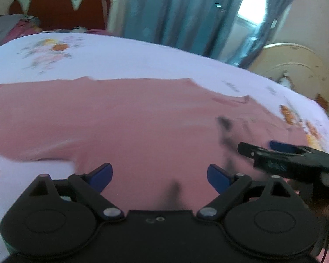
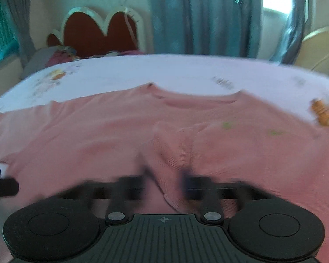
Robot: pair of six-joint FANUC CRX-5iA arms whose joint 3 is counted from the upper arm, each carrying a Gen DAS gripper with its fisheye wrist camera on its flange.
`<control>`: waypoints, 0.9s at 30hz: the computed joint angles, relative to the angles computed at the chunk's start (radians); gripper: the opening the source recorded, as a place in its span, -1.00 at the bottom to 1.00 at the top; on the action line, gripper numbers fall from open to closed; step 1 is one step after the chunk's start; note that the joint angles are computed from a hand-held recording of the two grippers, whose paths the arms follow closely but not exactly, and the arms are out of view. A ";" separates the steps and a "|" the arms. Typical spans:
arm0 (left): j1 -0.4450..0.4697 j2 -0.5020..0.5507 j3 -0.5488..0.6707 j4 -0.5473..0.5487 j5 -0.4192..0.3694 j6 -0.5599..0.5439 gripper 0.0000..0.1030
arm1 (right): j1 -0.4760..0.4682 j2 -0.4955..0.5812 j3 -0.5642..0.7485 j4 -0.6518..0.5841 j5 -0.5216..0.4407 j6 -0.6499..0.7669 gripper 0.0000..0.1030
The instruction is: Fold small clothes
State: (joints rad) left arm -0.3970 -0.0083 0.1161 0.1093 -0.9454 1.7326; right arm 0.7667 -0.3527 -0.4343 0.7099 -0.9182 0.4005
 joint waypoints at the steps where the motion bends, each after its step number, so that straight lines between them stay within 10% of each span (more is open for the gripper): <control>1: -0.008 0.017 0.003 0.035 0.016 -0.028 0.80 | 0.021 -0.043 -0.038 0.034 -0.001 -0.043 0.69; 2: -0.015 0.034 0.004 0.071 0.033 -0.057 0.75 | 0.020 -0.069 -0.047 0.015 -0.009 -0.054 0.57; 4: -0.038 0.086 0.028 0.130 0.057 -0.095 0.67 | -0.006 -0.107 -0.005 -0.126 -0.090 0.021 -0.29; 6: -0.056 0.137 0.049 0.192 0.073 -0.121 0.51 | -0.016 -0.170 -0.028 -0.157 -0.153 0.000 -0.46; 14: -0.103 0.289 0.179 0.215 0.065 -0.081 -0.27 | -0.007 -0.355 -0.102 -0.133 -0.439 -0.145 -0.46; 18: -0.116 0.324 0.226 0.167 0.057 -0.076 -0.84 | -0.101 -0.352 -0.114 -0.128 -0.417 -0.175 -0.46; 27: -0.055 0.152 0.036 0.121 0.239 -0.051 -0.87 | -0.191 -0.305 -0.093 -0.163 -0.370 -0.109 -0.46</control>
